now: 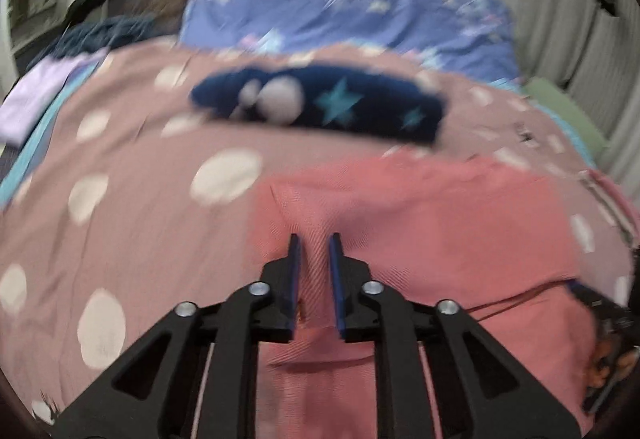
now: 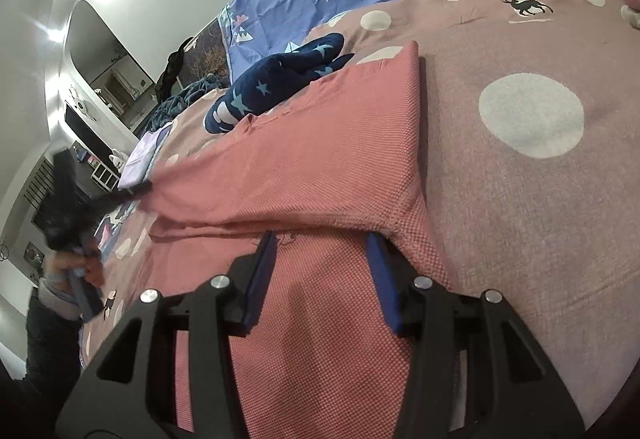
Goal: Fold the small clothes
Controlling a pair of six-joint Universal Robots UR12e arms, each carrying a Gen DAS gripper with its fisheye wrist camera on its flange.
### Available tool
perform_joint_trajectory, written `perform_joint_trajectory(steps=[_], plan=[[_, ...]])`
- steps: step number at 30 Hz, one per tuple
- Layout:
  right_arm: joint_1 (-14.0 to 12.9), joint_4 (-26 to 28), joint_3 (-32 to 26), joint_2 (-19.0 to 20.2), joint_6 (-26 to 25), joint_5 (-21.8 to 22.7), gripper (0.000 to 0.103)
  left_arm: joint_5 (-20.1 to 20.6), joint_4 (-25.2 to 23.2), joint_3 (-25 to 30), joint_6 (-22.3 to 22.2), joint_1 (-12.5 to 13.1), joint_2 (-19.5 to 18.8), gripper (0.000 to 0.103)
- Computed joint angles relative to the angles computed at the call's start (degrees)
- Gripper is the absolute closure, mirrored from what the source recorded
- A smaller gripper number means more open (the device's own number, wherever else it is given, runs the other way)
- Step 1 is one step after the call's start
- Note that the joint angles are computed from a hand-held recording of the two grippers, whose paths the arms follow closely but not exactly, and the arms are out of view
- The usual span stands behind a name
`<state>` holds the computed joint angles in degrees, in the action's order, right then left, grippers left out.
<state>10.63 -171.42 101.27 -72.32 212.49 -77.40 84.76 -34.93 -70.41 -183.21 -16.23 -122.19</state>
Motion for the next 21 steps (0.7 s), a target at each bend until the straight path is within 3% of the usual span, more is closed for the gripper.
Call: perform_joint_trajectory(steps=[2,4,5,8,10,12,14,17,19,21], plan=[[0.11,0.26,-0.11,-0.01,-0.06,-0.25,0.055,2.81,0.28,-0.79,-1.3,-0.12,-0.02,0.064],[0.24,0.71,-0.26,-0.03,-0.34,-0.68,0.055,4.01,1.87,-1.97,-0.3,-0.31,0.26,0.059],[0.32,0.85,-0.31,-0.06,-0.4,-0.97,0.056,4.99,1.3,-1.99,0.77,-0.48,0.2,0.051],[0.96,0.89,0.28,-0.81,2.29,-6.48,0.079,8.8,-1.65,-1.39,4.03,-1.21,-0.64,0.046],[1.17,0.6,1.7,-1.81,7.66,-11.36,0.097,8.69,0.62,-2.73,3.66,-1.14,-0.37,0.043],[0.09,-0.86,4.03,-2.86,14.39,-10.65,0.103,7.08,0.63,-2.93,2.48,-0.67,-0.23,0.041],[-0.42,-0.86,4.9,-3.39,16.45,-9.56,0.103,5.15,0.29,-3.09,1.47,-0.13,-0.02,0.041],[0.39,3.05,3.93,-4.31,13.58,-11.48,0.1,3.9,0.04,-3.5,0.99,-0.1,0.49,0.041],[1.56,2.64,2.76,-4.43,10.34,-13.76,0.083,1.59,0.77,-4.18,1.05,-0.04,1.04,0.04],[2.97,4.21,0.25,-3.73,3.67,-16.98,0.074,1.6,0.98,-4.2,2.05,-0.41,1.03,0.034]])
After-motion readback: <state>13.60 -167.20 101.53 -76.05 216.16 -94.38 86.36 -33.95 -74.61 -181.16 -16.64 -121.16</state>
